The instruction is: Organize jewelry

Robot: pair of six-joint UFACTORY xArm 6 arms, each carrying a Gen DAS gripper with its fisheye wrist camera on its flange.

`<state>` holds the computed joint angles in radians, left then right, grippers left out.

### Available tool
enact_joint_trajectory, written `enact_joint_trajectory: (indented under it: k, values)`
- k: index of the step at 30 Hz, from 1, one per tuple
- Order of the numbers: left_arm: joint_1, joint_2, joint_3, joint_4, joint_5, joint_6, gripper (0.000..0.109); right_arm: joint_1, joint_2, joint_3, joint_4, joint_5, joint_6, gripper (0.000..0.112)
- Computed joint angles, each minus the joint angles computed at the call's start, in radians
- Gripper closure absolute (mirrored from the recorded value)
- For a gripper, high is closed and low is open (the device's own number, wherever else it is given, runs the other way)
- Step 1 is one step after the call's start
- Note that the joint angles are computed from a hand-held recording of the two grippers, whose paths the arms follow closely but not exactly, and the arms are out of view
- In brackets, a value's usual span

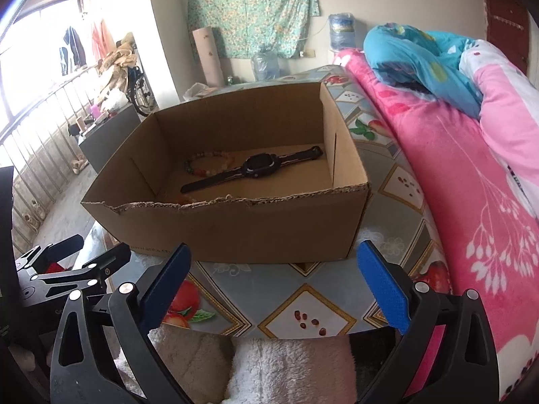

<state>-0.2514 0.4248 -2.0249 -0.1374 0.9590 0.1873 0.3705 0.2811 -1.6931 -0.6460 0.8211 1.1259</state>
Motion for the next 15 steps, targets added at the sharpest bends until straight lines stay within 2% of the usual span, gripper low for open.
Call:
enact_joint_trajectory:
  k: [7, 15]
  values:
    - [-0.012, 0.035, -0.069, 0.023, 0.044, -0.025, 0.011, 0.006, 0.064, -0.087, 0.052, 0.061, -0.051, 0.017]
    - [-0.020, 0.071, -0.134, 0.055, 0.074, -0.049, 0.011, -0.001, 0.082, -0.120, 0.072, 0.092, -0.059, 0.017]
